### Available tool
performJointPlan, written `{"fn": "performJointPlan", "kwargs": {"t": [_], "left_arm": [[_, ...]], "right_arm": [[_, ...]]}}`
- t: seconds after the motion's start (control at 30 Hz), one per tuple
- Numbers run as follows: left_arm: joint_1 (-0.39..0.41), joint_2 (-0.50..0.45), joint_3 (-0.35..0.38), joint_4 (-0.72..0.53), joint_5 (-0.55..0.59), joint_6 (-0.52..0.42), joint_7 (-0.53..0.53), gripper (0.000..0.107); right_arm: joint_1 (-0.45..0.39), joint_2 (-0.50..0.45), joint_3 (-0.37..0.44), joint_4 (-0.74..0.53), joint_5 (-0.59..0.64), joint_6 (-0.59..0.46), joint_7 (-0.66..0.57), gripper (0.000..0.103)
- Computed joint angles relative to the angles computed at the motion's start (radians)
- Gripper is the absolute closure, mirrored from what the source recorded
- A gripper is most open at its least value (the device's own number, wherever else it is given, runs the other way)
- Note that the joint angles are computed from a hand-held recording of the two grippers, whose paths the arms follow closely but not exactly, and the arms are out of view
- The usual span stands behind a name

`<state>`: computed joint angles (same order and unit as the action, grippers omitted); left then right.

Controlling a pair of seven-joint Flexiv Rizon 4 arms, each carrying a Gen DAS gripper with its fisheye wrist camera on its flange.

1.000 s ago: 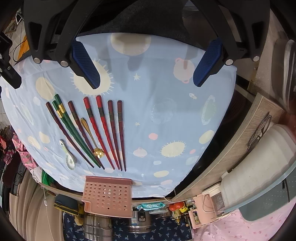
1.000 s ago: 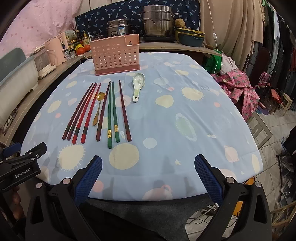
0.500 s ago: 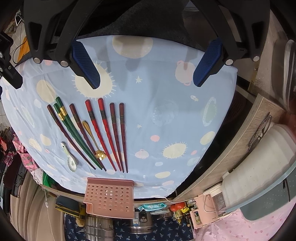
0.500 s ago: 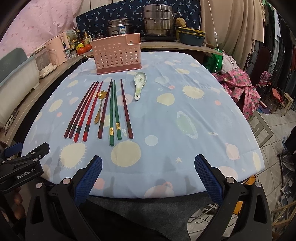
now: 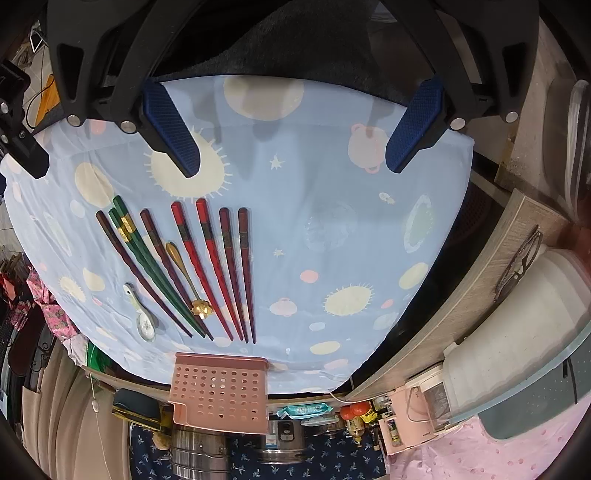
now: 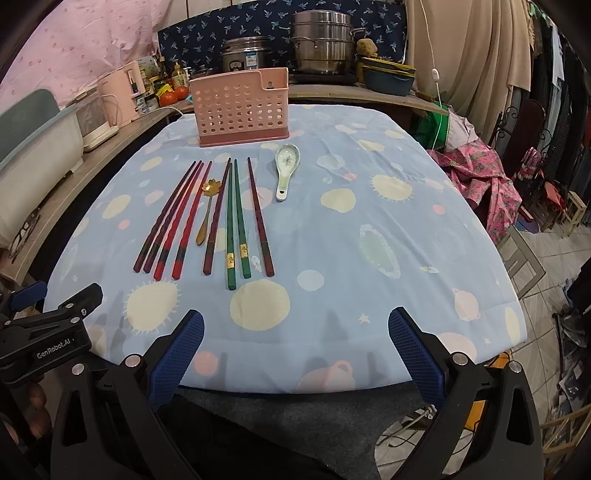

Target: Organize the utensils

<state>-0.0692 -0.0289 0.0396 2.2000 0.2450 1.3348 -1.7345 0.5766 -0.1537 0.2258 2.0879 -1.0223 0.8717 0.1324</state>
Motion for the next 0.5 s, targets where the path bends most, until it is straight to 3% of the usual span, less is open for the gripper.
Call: {"fn": "performJointPlan", "kwargs": {"t": [0.5], "left_arm": [[0.001,0.002,0.0,0.0,0.026,0.006,-0.016,0.011]], "right_arm": [[0.001,0.003,0.002,0.002,-0.017,-0.005,0.018,0.007]]}}
